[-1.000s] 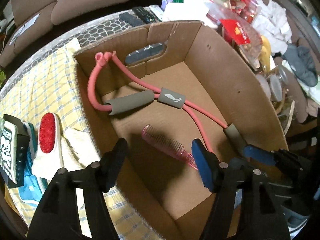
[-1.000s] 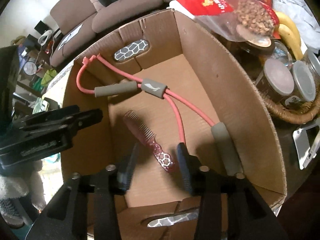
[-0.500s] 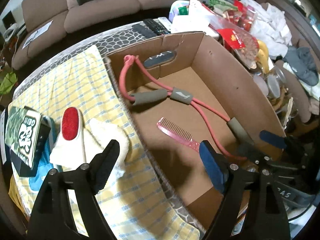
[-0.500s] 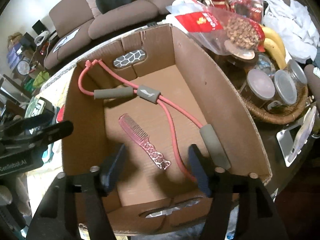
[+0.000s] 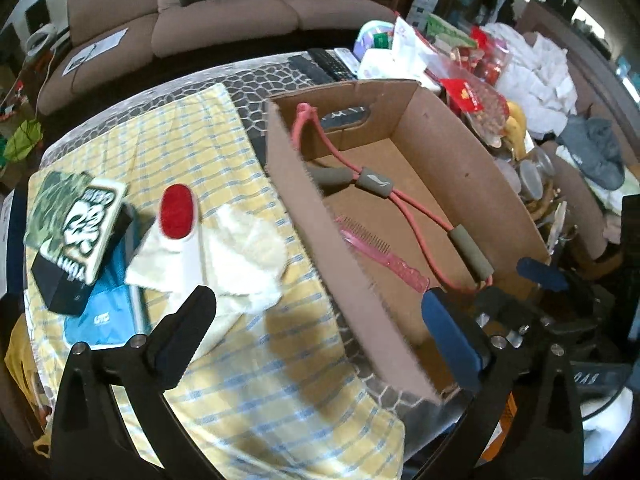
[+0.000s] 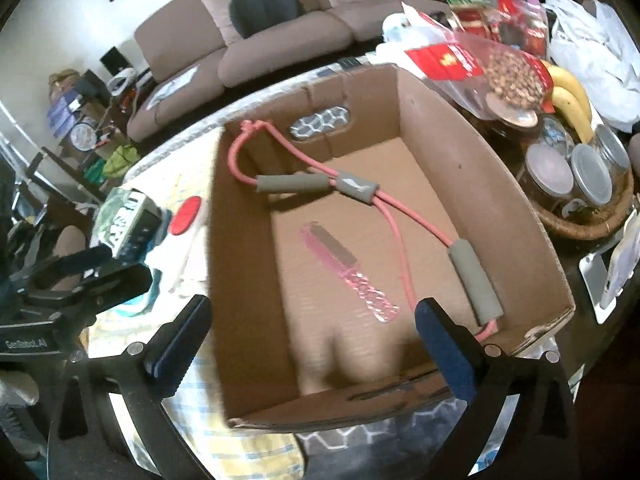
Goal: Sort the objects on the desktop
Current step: 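Open the left gripper to drop the comb into the box, then move the left gripper back toward the red-and-white lint brush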
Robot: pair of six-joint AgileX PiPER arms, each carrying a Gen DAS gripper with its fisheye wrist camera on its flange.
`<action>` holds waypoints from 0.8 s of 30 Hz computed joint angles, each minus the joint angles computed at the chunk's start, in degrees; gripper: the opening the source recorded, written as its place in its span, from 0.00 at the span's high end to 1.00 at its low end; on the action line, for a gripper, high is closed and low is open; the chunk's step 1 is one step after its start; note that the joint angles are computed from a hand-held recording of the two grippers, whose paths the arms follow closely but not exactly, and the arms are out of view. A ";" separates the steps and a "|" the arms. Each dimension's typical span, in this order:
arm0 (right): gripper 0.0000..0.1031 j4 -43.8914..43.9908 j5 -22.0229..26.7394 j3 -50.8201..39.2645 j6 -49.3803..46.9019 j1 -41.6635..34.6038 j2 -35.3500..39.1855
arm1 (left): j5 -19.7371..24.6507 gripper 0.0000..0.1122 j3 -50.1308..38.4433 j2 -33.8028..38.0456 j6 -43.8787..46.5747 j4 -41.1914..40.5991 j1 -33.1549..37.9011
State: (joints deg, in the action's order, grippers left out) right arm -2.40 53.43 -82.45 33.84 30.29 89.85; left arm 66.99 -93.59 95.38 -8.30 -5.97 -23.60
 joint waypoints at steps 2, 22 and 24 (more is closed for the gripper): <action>0.01 0.76 -1.73 -0.24 0.06 1.41 -0.72 | 0.13 0.08 2.31 -2.55 3.21 -1.90 2.32; 0.03 -15.58 6.01 -33.13 8.25 23.17 22.47 | -0.64 0.09 22.40 -16.34 39.44 -15.58 44.56; 0.08 -14.92 7.14 -36.71 7.92 23.56 25.95 | -2.17 0.10 24.83 -16.49 41.47 -16.78 45.61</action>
